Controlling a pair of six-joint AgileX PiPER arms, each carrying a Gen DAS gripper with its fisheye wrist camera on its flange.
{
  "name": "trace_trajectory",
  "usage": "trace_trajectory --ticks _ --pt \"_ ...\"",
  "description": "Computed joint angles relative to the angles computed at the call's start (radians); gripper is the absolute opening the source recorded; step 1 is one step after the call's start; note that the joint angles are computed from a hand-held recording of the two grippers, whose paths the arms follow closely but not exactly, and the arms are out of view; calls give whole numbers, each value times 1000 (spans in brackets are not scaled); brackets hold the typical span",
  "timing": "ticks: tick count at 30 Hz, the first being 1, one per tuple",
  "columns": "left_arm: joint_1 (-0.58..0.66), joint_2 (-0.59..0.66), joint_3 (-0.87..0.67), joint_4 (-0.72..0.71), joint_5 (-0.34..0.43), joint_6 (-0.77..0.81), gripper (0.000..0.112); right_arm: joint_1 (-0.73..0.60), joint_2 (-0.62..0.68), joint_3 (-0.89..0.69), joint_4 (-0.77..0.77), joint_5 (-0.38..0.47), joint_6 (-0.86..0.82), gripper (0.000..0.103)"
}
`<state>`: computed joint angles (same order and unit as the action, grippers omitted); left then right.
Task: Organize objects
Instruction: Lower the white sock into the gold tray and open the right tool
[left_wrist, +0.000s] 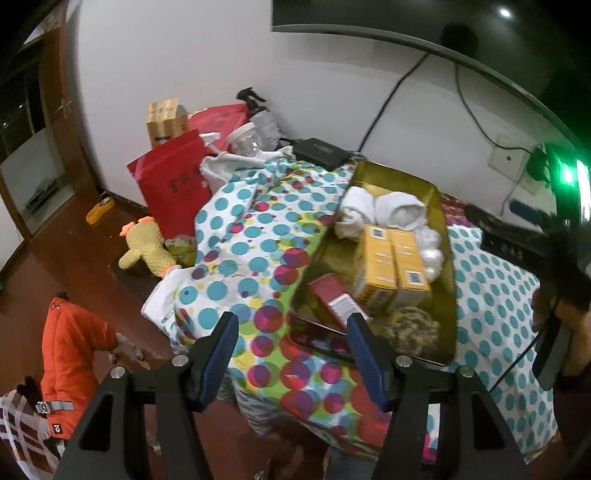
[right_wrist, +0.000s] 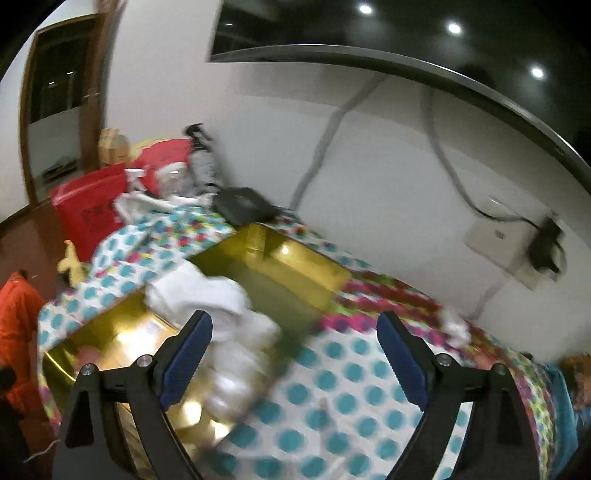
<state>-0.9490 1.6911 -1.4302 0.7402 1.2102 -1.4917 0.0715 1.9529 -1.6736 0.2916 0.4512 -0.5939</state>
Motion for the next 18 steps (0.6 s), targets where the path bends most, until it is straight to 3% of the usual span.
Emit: trace_trajectory --ticks 7,11,15,18 --pt "-19 85 -108 -49 -32 71 63 -202 -15 135 -50 -120 95 94" --pt "-22 127 -163 -80 -82 99 64 -295 38 86 -97 -109 156 94" --pt "-28 138 -178 -79 -208 63 72 -348 103 2 -11 -63 120 94" --pt "-17 197 -269 -125 -235 138 73 -357 140 -40 30 -54 101 94"
